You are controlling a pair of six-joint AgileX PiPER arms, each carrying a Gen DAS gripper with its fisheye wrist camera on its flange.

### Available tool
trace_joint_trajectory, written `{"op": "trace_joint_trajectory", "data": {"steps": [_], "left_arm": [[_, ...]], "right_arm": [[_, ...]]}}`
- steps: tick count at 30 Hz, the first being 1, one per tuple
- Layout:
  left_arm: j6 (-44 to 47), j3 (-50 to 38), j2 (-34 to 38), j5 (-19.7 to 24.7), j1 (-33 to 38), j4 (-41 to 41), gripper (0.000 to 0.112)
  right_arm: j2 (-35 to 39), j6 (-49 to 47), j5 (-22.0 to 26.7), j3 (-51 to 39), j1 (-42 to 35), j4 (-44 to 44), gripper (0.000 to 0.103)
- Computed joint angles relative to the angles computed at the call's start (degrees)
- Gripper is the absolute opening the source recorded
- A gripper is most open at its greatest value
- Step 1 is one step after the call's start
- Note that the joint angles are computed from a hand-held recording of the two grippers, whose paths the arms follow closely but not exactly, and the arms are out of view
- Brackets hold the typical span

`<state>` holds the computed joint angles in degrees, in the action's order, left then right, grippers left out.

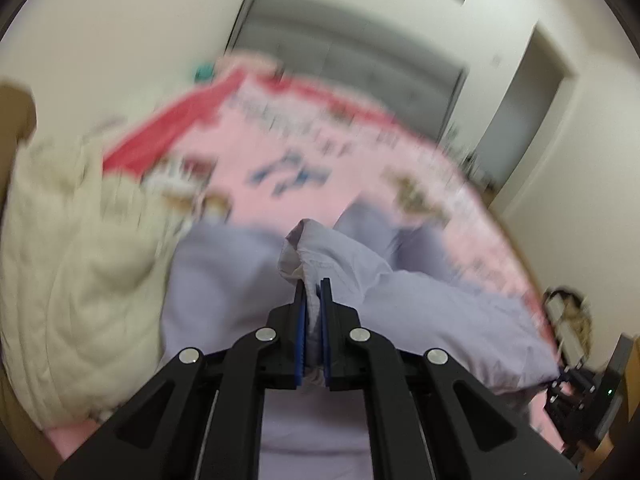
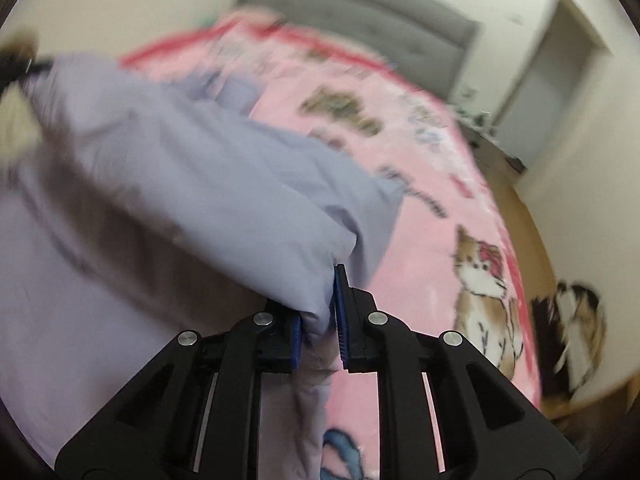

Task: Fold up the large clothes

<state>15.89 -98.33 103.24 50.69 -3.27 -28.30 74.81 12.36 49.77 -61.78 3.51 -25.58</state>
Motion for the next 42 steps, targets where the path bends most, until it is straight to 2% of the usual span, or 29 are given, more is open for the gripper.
{"op": "trace_joint_trajectory", "data": {"steps": [2,4,7,10,13,15,16,17,20,21,23,25,26,27,28,30,32,35,40,42], "left_arm": [[-1.29,1.19,1.99,0.89,-1.41,4.77,0.006],[0.62,4.46,1.46,-1.59,-2.85,6.87,0.006],[-1.19,5.81,3.08,-1.10,-3.63,7.69,0.008],[-1.19,9.58,2.10,-6.59,-5.82,11.68,0.009],[0.71,11.96,-0.04,-8.96,-5.12,10.63,0.011],[2.02,13.71,-2.41,-9.92,-3.80,8.25,0.021],[4.50,15.21,-4.17,-10.56,-2.60,5.38,0.035],[6.07,16.95,-6.02,-11.84,-1.90,3.87,0.043],[10.33,21.24,-12.52,-15.52,-1.25,2.78,0.045],[12.83,20.99,-13.71,-15.45,-1.48,1.89,0.046],[16.38,17.79,-13.39,-13.19,-2.56,0.39,0.054],[18.83,10.75,-9.10,-7.04,-3.72,-2.27,0.063],[17.82,5.41,-5.13,-3.48,-4.89,-1.77,0.065],[15.86,1.33,-2.18,-1.45,-6.08,0.01,0.065],[12.11,-3.77,1.92,-0.14,-8.23,4.09,0.065],[7.31,-14.65,9.72,5.47,-10.57,9.47,0.065],[5.14,-21.32,14.23,8.72,-11.11,11.64,0.065],[4.84,-25.51,17.53,11.04,-10.78,13.41,0.065],[4.13,-24.96,19.58,12.70,-9.57,14.97,0.065],[3.98,-23.57,19.71,11.92,-9.75,15.56,0.065]], "right_arm": [[2.54,3.17,0.19,1.16,1.28,-2.98,0.013],[5.00,4.67,1.75,0.97,1.69,-3.89,0.013],[7.67,6.28,2.90,2.02,2.52,-5.18,0.014],[8.12,8.98,3.97,2.80,4.51,-7.77,0.015],[5.23,7.28,4.60,2.14,3.10,-3.39,0.028],[1.48,4.19,4.90,2.07,0.82,1.64,0.038],[-0.86,0.82,4.84,1.86,-1.67,6.62,0.039],[-2.34,-1.00,5.54,1.45,-2.99,9.32,0.041],[-7.54,-4.90,8.18,-1.09,-5.45,16.77,0.056],[-8.79,-6.68,7.58,-1.73,-6.19,19.53,0.056],[-10.21,-9.04,4.47,-4.15,-6.97,24.81,0.059],[-5.33,-7.81,3.20,-9.58,-6.41,24.84,0.061],[-2.18,-8.00,2.39,-11.85,-6.67,25.11,0.056],[0.46,-7.85,2.62,-14.07,-6.58,24.92,0.040],[5.41,-7.52,2.09,-17.16,-7.06,24.25,0.034],[11.64,-7.37,2.53,-21.37,-8.01,24.30,0.033],[15.71,-8.62,2.45,-23.79,-9.74,26.80,0.035],[19.22,-10.31,2.69,-25.88,-10.06,27.48,0.035],[21.89,-12.94,3.59,-25.60,-10.13,28.15,0.035],[22.65,-12.90,3.29,-24.43,-10.17,28.87,0.035]]}}
